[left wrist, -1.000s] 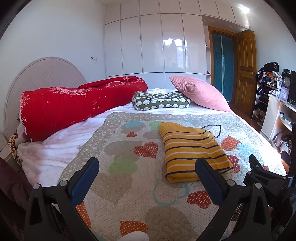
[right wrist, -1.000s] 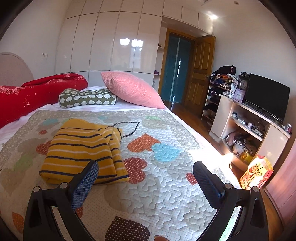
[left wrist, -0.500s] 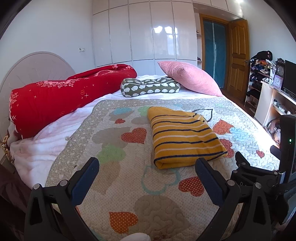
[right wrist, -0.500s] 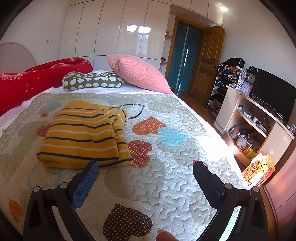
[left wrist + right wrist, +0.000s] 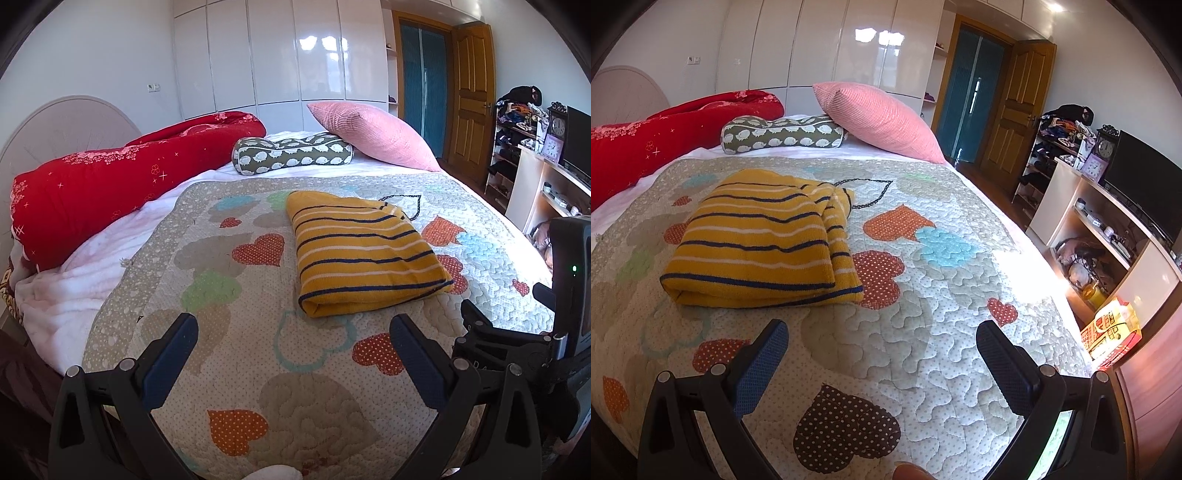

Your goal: Fold small clothes

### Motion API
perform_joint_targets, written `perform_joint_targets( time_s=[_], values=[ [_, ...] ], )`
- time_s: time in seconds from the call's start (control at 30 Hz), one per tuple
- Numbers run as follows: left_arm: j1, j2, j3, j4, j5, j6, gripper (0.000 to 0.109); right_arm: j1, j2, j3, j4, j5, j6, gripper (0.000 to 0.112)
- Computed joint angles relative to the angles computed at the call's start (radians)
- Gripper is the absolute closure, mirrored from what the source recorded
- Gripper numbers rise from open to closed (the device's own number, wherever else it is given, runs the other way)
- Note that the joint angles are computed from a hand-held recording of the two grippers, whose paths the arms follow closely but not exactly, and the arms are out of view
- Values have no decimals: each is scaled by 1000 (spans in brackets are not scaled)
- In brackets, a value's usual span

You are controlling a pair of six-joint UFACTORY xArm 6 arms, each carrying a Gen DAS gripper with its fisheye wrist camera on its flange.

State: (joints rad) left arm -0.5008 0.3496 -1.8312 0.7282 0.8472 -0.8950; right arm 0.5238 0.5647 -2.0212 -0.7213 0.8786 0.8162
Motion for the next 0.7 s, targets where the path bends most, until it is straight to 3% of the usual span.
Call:
perform_joint_targets(
  time_s=[0.43,0.7],
  values=[
    [6,23,3,-71,14,48,6,-4,16,6,88,-15,-89,10],
    [39,28,30,-244,-17,106,6,0,20,14,75,-32,-83,10]
  ],
)
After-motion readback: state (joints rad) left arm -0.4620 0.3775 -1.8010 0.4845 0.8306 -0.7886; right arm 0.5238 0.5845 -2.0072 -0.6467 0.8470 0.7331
